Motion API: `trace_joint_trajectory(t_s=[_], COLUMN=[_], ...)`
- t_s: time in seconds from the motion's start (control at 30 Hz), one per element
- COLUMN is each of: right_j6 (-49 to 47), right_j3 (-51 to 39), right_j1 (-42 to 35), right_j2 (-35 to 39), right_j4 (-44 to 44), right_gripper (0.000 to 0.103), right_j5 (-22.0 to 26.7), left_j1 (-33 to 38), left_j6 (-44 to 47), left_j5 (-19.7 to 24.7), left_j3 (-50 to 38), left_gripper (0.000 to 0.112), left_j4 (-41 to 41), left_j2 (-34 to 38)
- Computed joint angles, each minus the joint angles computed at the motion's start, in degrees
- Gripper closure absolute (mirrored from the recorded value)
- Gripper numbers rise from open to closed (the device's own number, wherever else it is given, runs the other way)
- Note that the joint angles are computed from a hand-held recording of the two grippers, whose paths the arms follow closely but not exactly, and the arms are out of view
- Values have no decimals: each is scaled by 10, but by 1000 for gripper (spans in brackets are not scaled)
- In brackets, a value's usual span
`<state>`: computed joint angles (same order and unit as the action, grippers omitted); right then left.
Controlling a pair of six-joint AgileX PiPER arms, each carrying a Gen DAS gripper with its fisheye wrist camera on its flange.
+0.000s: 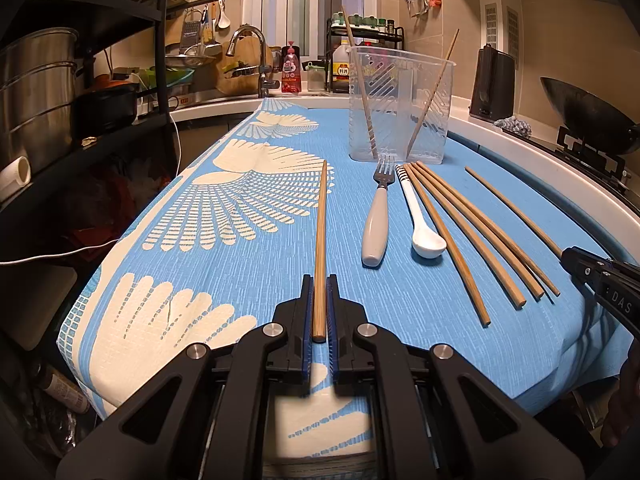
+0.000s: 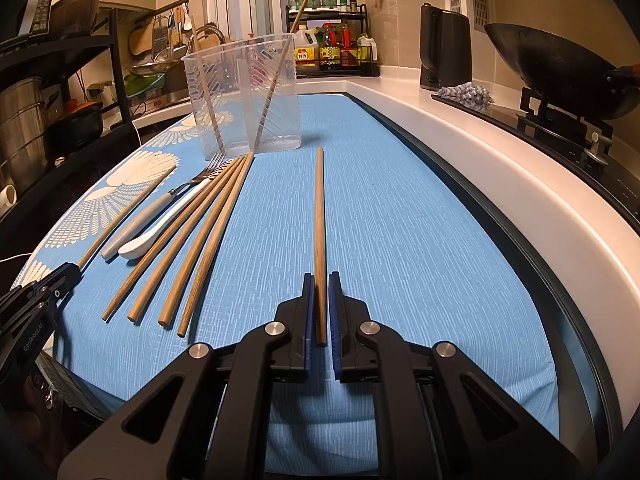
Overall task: Organize utensils
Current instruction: 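Lift both held chopsticks up and carry them over the clear container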
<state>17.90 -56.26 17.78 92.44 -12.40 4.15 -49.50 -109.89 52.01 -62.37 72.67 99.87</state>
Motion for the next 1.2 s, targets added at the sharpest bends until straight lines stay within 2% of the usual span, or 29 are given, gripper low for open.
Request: trace_joint_trajectory(t_s=[0.23, 0.5, 0.73, 0.87, 1.2], right_j6=[11, -98, -8, -7, -230], right_j3=[-1, -14, -11, -4, -38], right_j1=[0, -5, 5, 8, -11], right_j2=[0, 2, -28, -54, -109], right_j4=[-13, 90, -1, -5, 214], right_gripper=[95, 98, 98, 98, 98], right_j5=[0, 17, 18, 21, 62], left_j1=[0, 0, -16, -35, -44], left_j6=[1, 11, 23, 27, 70], left_j5=[0, -4, 11, 35, 66], left_j3=[0, -2, -4, -5, -22], left_gripper=[106, 106, 106, 106, 106], left_j4=[0, -5, 4, 14, 25], left_j2=[0, -3, -19, -31, -81])
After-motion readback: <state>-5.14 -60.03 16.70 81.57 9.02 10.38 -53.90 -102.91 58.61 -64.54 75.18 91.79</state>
